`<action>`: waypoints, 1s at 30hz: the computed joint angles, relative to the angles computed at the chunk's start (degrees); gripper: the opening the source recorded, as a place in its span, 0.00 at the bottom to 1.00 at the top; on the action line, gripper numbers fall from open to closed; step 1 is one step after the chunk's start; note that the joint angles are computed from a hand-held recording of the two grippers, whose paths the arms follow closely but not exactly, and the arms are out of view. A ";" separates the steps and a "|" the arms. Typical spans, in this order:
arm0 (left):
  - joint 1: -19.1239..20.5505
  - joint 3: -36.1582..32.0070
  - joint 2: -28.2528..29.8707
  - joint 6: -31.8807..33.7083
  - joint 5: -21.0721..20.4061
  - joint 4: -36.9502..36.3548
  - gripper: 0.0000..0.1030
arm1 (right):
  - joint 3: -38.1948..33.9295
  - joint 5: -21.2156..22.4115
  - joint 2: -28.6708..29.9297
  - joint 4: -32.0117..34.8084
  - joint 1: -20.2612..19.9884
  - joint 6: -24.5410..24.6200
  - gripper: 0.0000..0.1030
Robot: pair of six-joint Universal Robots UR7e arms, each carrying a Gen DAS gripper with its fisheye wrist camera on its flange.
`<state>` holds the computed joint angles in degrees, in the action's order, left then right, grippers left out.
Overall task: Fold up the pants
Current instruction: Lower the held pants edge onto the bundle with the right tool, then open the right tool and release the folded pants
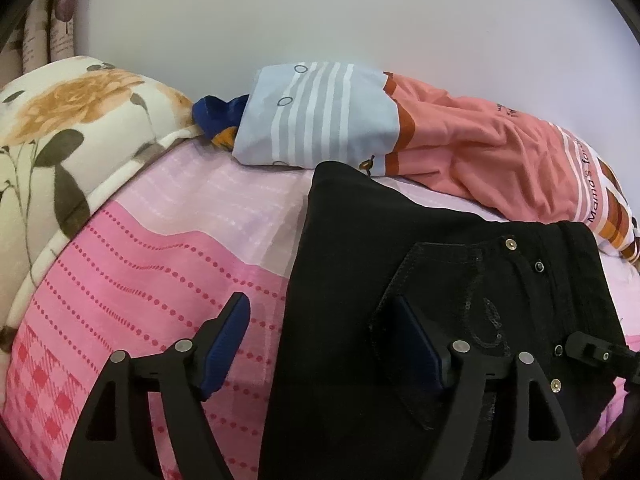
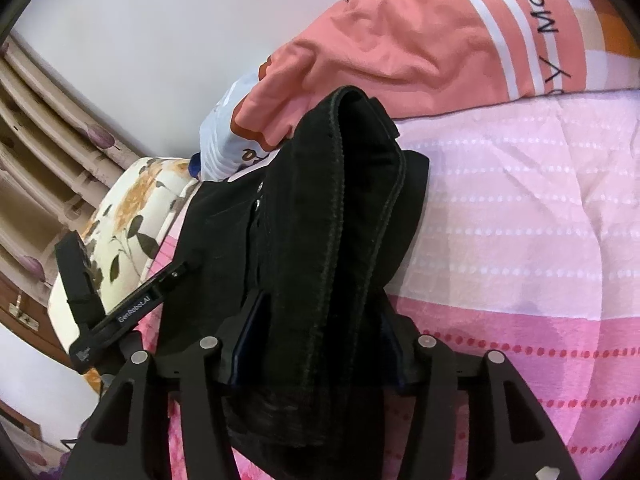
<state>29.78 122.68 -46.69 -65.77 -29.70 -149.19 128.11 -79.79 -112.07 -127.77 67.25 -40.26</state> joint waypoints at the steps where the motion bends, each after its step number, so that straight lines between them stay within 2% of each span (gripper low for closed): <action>1: 0.06 0.05 -0.15 -0.50 -0.02 0.31 0.76 | 0.25 -0.27 -0.09 -0.63 0.21 -0.07 0.51; 5: -0.15 -0.07 -0.53 -2.83 0.73 2.91 0.80 | 1.22 -0.89 -0.36 -2.74 0.98 -1.14 0.63; 10: -0.36 -0.07 -0.69 -3.82 1.27 4.02 0.80 | 3.49 -4.54 -0.92 -8.66 3.31 -1.08 0.85; 12: -0.52 0.04 -0.79 -4.56 1.64 4.54 0.80 | 4.57 -6.66 -0.90 -12.07 4.48 -0.55 0.89; 15: -0.63 -0.19 -0.66 -5.06 2.14 5.60 0.80 | 4.97 -8.60 -0.37 -13.59 5.55 -0.50 0.93; 19: -0.94 -0.37 -0.63 -6.19 2.96 7.33 0.80 | 6.54 -14.94 1.29 -19.04 9.27 -0.45 0.99; 21: -1.01 -0.58 -0.61 -6.60 3.15 8.28 0.81 | 7.16 -16.63 2.04 -21.29 10.30 -0.26 0.99; 24: -0.78 -0.58 -0.76 -6.32 2.77 7.87 0.81 | 6.85 -16.23 2.17 -20.97 10.07 -0.04 0.99; 27: -1.21 -0.67 -0.99 -8.99 3.85 10.46 0.82 | 6.92 -15.03 1.37 -21.16 9.17 0.19 0.99; 28: -1.30 -0.74 -1.01 -9.65 4.13 11.24 0.82 | 7.43 -14.40 0.72 -22.48 8.85 0.49 0.99; 30: -1.93 -0.98 -1.12 -12.51 5.28 14.62 0.82 | 10.24 -10.32 -3.10 -27.84 6.73 -0.36 0.99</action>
